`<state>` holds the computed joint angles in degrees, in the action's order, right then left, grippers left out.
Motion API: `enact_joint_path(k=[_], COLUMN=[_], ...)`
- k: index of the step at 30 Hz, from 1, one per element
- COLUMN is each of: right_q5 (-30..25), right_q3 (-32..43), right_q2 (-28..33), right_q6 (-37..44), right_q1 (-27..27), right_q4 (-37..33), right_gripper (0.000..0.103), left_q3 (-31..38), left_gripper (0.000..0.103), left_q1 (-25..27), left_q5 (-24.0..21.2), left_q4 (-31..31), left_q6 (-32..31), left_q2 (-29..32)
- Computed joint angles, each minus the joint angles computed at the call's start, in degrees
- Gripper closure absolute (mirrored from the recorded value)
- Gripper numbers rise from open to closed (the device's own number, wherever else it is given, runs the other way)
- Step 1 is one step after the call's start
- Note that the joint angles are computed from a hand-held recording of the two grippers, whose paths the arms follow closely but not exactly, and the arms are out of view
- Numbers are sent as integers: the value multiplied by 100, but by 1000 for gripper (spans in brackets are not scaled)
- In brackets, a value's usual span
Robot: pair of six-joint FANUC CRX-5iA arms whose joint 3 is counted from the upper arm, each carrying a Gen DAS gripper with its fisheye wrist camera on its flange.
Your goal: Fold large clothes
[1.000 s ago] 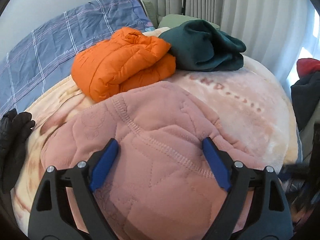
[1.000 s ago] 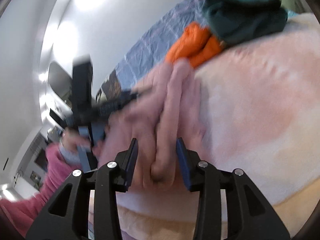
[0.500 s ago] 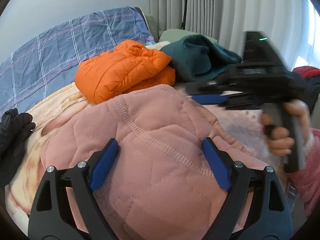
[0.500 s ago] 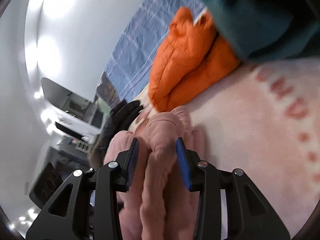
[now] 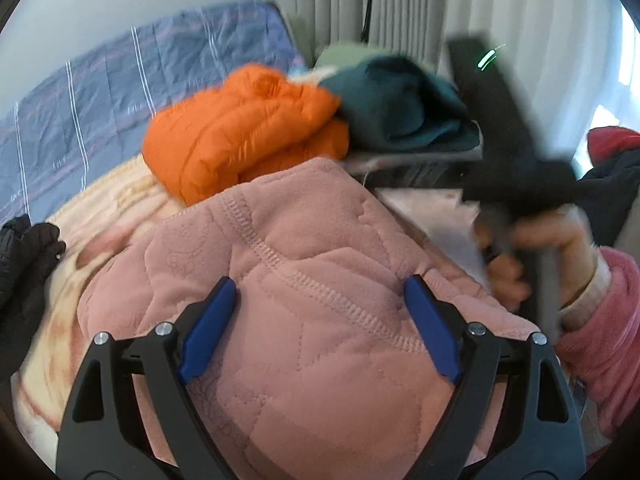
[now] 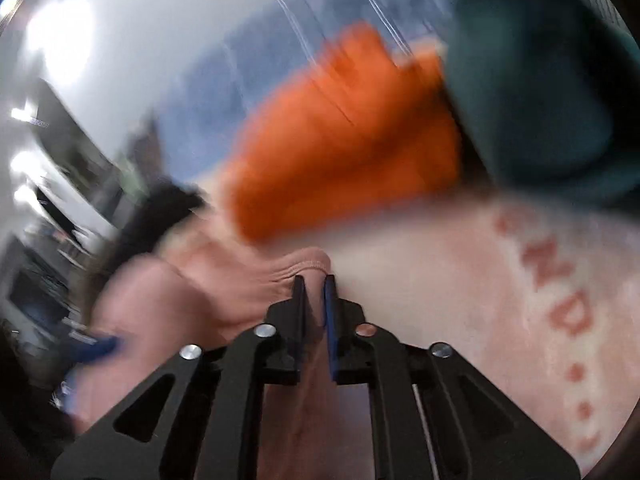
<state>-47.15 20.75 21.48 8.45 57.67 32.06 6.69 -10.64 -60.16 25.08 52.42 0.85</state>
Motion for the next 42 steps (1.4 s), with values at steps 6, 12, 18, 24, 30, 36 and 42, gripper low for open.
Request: enact_joint_path(k=[6, 12, 18, 24, 30, 36, 42], right_q5=[-1355, -958, -836, -107, -330, 865, -1079], right_q3=[206, -1631, -2332, -2998, -2208, -3358, -2317], right_q2=[16, -1038, -1251, -1648, -1141, -1554, -1077], right_q6=[-463, -2005, -2390, -3645, -2298, -4658, -3241], right_q1=[434, 1225, 1886, 1828, 1915, 1512, 2246], right_q4=[1104, 3108, 3293, 4183, 2754, 3769, 3297], right_gripper=[69, 69, 69, 68, 43, 47, 46], left_q3=[35, -66, -118, -187, -171, 0, -144], left_gripper=[14, 14, 14, 14, 14, 14, 14], left_q1=[6, 40, 45, 51, 53, -15, 23], left_q5=[-48, 54, 102, 178, 145, 19, 163], left_q4=[-50, 59, 99, 123, 114, -78, 16], left_q6=[15, -43, -69, -96, -88, 17, -51], left_q2=[45, 13, -26, -77, -72, -2, -92])
